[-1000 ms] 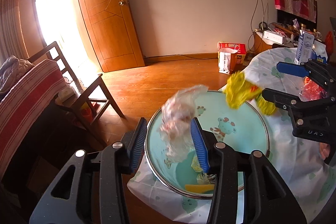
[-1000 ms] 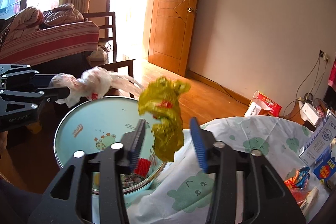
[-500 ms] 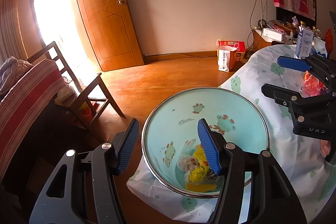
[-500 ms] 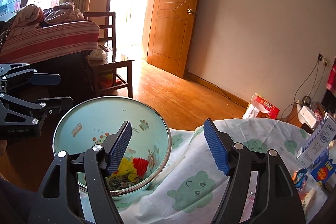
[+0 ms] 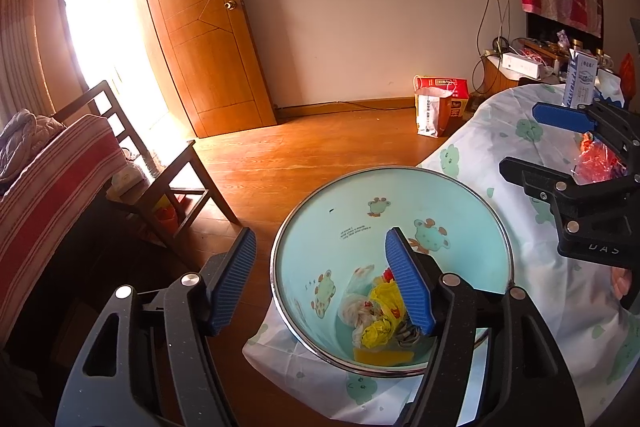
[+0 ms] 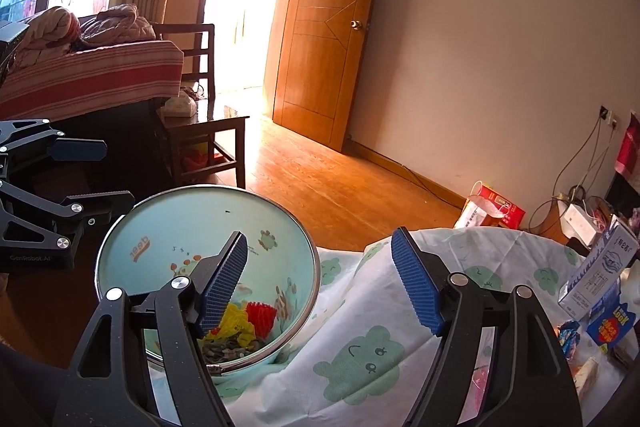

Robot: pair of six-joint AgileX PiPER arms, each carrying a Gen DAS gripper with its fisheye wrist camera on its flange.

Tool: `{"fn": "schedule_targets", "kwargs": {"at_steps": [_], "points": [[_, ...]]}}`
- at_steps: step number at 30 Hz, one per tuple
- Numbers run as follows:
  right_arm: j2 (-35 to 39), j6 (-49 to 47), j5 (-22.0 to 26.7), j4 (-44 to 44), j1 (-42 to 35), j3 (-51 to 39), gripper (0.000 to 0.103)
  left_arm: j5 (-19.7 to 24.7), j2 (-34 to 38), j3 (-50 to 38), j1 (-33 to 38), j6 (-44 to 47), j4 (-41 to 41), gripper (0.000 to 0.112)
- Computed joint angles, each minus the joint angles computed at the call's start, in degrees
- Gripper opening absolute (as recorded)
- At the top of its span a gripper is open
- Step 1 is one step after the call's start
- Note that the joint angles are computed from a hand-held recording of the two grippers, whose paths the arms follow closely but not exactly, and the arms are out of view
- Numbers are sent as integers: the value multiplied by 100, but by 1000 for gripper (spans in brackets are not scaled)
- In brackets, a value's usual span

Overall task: Collect trash
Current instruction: 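Open the left tool to drop the clear bag while the right tool drops the yellow bag into the bin, then grasp a pink plastic bag with the left tool while the right tool grasps a red bag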

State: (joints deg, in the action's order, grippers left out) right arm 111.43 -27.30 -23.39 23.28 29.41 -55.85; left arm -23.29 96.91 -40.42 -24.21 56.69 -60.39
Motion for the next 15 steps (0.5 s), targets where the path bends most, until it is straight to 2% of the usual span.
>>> {"fn": "schedule_targets", "kwargs": {"at_steps": [8, 11, 15], "points": [[-39, -33, -217, 134, 30, 109, 74, 5, -19, 1, 5, 50, -52, 72], [-173, -626, -656, 1057, 208, 302, 74, 33, -24, -13, -23, 23, -50, 77], [-748, -1105, -850, 2069, 266, 830, 75, 160, 66, -155, -184, 37, -53, 78]]}}
